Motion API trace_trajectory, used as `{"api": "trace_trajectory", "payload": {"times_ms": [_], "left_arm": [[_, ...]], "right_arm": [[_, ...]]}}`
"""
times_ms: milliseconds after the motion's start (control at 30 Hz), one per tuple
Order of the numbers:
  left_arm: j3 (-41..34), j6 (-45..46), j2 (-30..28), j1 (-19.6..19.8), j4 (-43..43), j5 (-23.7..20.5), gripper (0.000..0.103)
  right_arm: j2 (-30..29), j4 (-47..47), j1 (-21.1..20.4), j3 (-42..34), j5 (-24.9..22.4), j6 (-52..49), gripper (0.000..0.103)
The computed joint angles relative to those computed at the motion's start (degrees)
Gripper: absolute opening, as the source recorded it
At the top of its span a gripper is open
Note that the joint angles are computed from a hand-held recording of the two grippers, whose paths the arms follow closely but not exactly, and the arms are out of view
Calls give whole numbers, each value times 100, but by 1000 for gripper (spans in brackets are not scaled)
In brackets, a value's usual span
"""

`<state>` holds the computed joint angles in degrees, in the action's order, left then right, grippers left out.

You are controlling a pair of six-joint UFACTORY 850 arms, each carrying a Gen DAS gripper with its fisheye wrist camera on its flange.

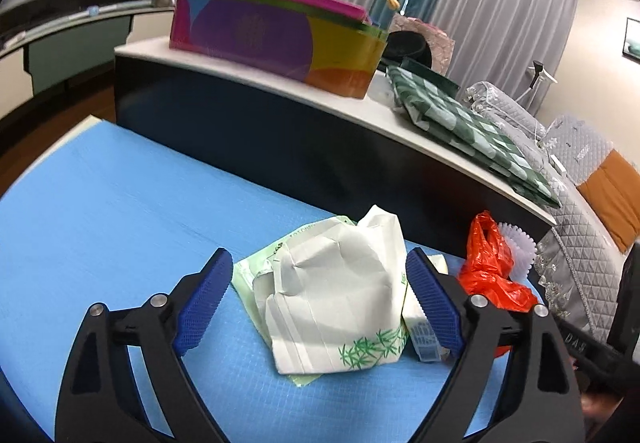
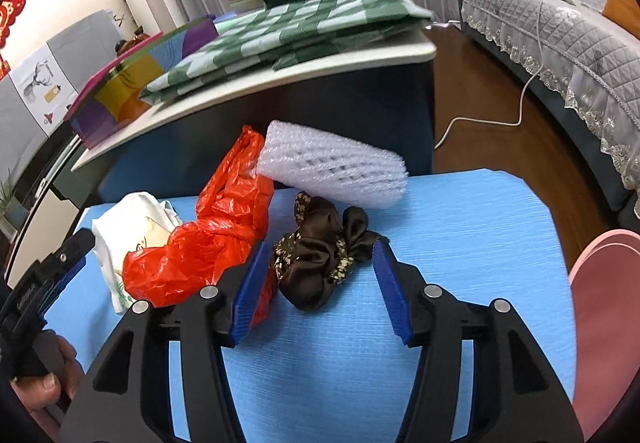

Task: Collect trash
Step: 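Grasp the black scrunchie with the right gripper while the left gripper grasps the white bamboo-print paper bag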

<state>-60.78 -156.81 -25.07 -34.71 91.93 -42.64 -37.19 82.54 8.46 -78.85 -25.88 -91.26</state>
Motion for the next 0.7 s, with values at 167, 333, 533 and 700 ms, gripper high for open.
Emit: {"api": "trace_trajectory", "payload": {"times_ms": [167,333,533,700], "left_arm": [[-60,-81,-82,147,65,408,86],[-103,-103,-166,175,-2,631,86],[-121,-114,-165,130,117,603,80],[-100,135,-89,-4,-35,473,69]], "right_arm": [[-102,-307,38,-94,78,335,53],[-159,-684,55,-145,121,603,37],[-42,-864,55,-47,215,630,30],[140,-764,-27,129,154,449,30]]}}
